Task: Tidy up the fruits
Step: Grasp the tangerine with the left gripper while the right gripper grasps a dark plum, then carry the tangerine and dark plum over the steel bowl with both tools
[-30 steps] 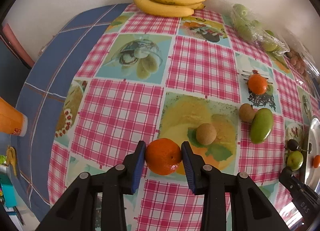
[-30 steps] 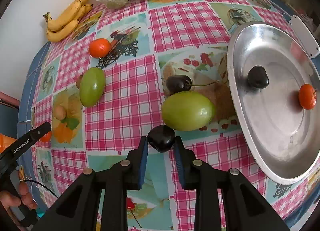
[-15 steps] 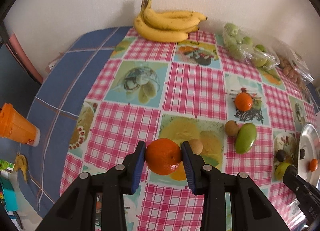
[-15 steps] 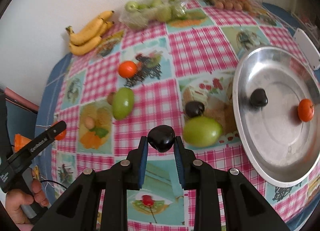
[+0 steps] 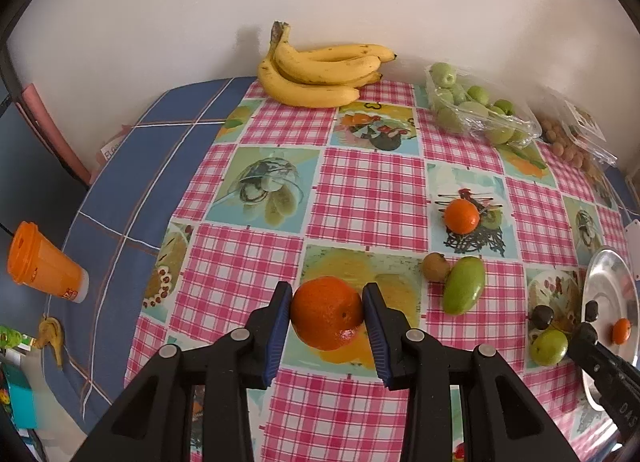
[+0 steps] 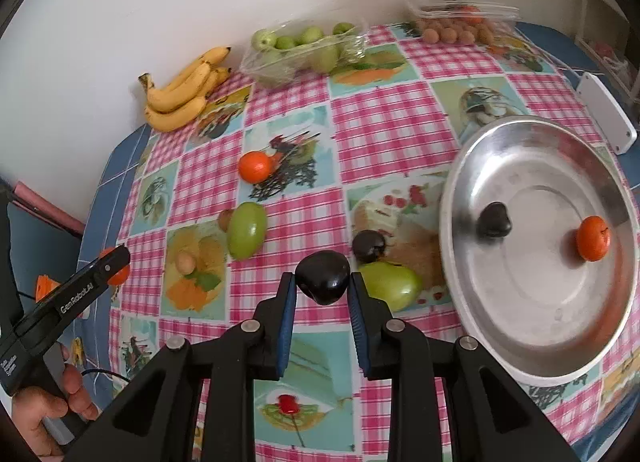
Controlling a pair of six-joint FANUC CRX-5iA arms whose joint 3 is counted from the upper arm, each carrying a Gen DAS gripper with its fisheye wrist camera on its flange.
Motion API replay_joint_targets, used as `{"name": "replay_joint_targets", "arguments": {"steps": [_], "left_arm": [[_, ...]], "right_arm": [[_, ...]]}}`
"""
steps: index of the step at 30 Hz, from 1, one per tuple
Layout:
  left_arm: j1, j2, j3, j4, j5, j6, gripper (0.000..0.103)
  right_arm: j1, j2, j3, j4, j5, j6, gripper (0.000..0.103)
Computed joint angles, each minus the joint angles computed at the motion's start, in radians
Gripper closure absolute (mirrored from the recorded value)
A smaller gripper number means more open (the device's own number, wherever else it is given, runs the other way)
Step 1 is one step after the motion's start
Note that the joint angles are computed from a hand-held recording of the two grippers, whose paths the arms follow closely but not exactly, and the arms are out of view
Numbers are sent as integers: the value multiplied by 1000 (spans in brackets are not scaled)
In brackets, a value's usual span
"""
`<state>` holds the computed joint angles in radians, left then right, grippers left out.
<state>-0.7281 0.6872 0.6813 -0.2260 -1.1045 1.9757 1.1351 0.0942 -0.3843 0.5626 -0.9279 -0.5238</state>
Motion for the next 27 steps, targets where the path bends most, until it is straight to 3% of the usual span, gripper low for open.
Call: {"name": "replay_joint_targets", "arguments": {"steps": [14,27], "left_arm": [[-86,84,139,0,-48,-56,64],[-177,173,261,91,-50,-214,64]], "right_arm": [[19,-119,-124,-18,-67,-147,76],[73,-247,-232,-67,-187,-325,76]]}}
